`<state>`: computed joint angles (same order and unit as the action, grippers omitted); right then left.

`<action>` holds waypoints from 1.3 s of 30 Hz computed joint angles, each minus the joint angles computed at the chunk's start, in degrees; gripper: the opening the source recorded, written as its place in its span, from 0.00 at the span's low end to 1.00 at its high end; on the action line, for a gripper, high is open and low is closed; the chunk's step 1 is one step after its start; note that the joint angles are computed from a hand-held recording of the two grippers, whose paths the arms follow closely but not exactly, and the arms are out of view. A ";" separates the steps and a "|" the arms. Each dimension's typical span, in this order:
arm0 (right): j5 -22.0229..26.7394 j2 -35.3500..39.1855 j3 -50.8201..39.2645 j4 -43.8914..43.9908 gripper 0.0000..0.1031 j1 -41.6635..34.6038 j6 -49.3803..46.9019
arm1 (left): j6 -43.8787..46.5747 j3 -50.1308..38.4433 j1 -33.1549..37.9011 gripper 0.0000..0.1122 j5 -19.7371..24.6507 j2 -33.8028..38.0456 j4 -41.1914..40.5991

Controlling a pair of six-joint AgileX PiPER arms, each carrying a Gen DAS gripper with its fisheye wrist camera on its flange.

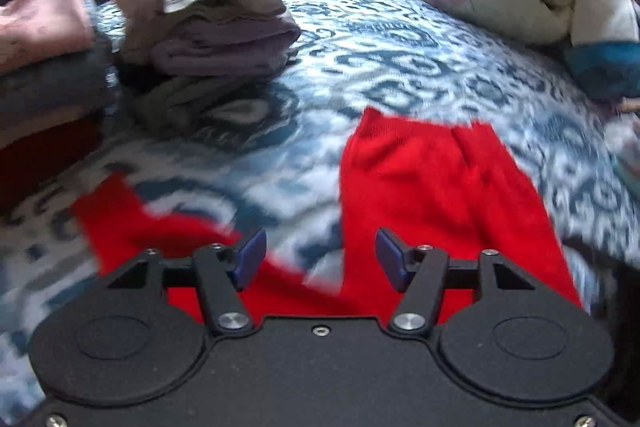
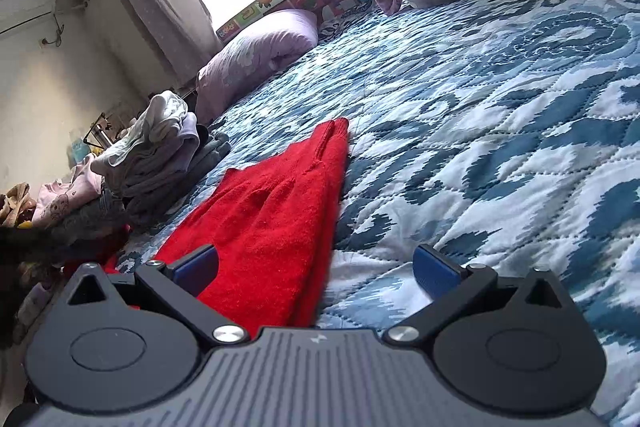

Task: Fold clothes
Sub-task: 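Lay the red sweater open flat on the quilt and open the left gripper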

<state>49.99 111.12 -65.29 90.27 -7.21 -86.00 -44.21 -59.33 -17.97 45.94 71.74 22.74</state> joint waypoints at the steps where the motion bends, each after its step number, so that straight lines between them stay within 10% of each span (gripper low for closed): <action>1: -0.10 -0.13 0.09 -0.13 0.99 -0.01 0.11 | -0.84 1.58 -2.16 0.36 1.27 -2.03 0.61; 9: -5.82 -3.33 -2.79 -12.96 0.98 2.99 12.49 | -5.78 10.81 -15.14 0.22 0.74 -4.77 1.78; 13: -6.21 -6.19 -4.93 -23.73 0.74 3.63 23.98 | -8.99 12.97 -14.11 0.22 -1.40 -1.63 1.49; 18: -3.01 -8.67 -6.25 -25.75 0.69 1.35 27.16 | -16.47 16.00 -13.27 0.56 -6.39 -7.70 3.22; 29: -9.23 -0.07 -24.97 -45.83 0.53 12.49 43.17 | -37.59 14.68 -22.55 0.74 0.88 -3.97 20.98; 39: -4.54 13.61 -47.55 -60.19 0.43 18.96 52.87 | -34.23 19.77 -17.14 0.74 -10.30 -7.33 17.86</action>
